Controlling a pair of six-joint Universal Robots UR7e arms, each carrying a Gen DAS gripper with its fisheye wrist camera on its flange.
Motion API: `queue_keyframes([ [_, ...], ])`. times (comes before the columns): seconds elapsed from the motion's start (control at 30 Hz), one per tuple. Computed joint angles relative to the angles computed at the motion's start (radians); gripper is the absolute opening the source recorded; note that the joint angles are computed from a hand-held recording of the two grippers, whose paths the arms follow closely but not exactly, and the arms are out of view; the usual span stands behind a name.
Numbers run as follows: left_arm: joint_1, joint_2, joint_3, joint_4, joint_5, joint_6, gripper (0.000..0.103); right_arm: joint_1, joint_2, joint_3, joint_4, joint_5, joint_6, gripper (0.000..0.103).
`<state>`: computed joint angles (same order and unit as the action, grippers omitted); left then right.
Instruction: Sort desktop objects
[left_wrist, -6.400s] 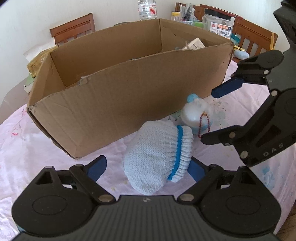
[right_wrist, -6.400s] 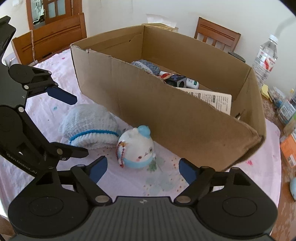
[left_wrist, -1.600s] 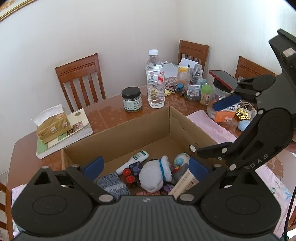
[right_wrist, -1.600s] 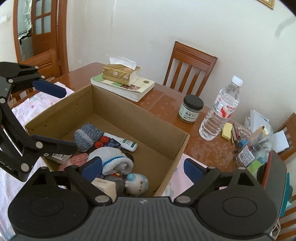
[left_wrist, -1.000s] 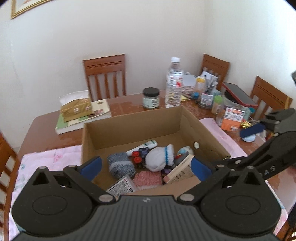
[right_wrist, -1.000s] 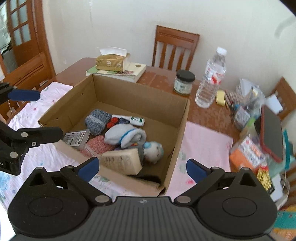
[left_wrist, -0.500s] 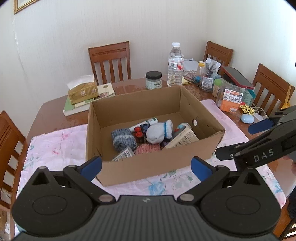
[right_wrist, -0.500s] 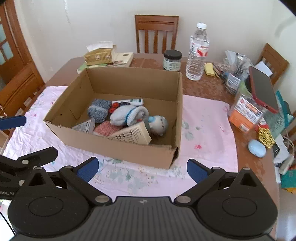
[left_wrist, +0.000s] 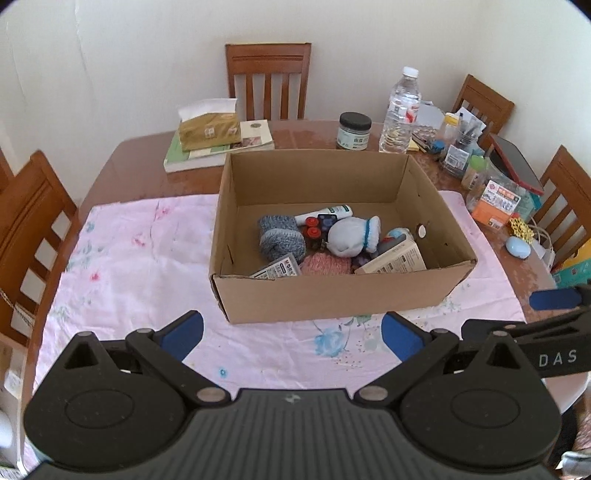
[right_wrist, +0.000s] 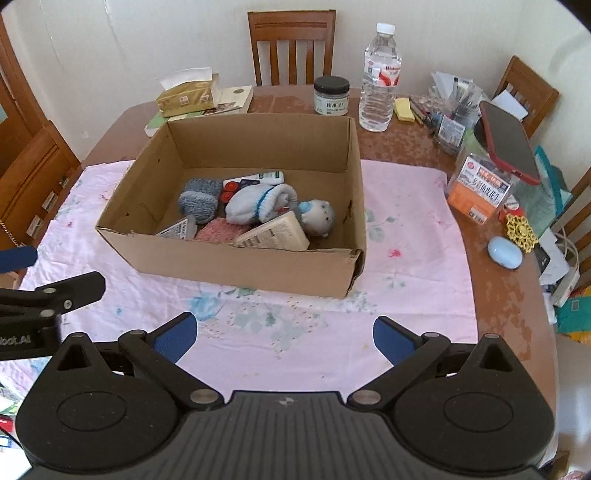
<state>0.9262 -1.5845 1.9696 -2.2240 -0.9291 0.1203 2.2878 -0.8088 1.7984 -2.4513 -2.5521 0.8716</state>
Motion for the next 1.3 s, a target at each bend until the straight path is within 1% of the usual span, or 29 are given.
queue_keyframes([
  [0.07,0.002,0.001,-0.007,0.009,-0.005,-0.001,0.102,0.003,0.0,-0.012,0.029,0.003,0.032,0.103],
  [0.17,-0.003,0.004,-0.017,0.043,0.006,-0.017,0.102,0.002,-0.003,-0.018,0.034,0.017,0.045,0.103],
  [0.3,-0.006,0.01,-0.032,0.078,0.009,-0.037,0.102,-0.005,-0.006,-0.032,0.069,0.046,0.065,0.103],
  [0.4,-0.008,0.019,-0.045,0.105,0.017,-0.055,0.102,-0.006,-0.005,-0.037,0.086,0.054,0.077,0.103],
  [0.83,-0.011,0.029,-0.055,0.118,0.034,-0.083,0.102,-0.013,-0.02,-0.026,0.06,0.083,0.072,0.103],
  [1.17,-0.007,0.033,-0.063,0.127,0.033,-0.095,0.102,-0.013,-0.02,-0.029,0.056,0.08,0.063,0.103],
  [1.3,-0.009,0.03,-0.062,0.129,0.035,-0.1,0.102,-0.013,-0.019,-0.025,0.035,0.08,0.051,0.103],
])
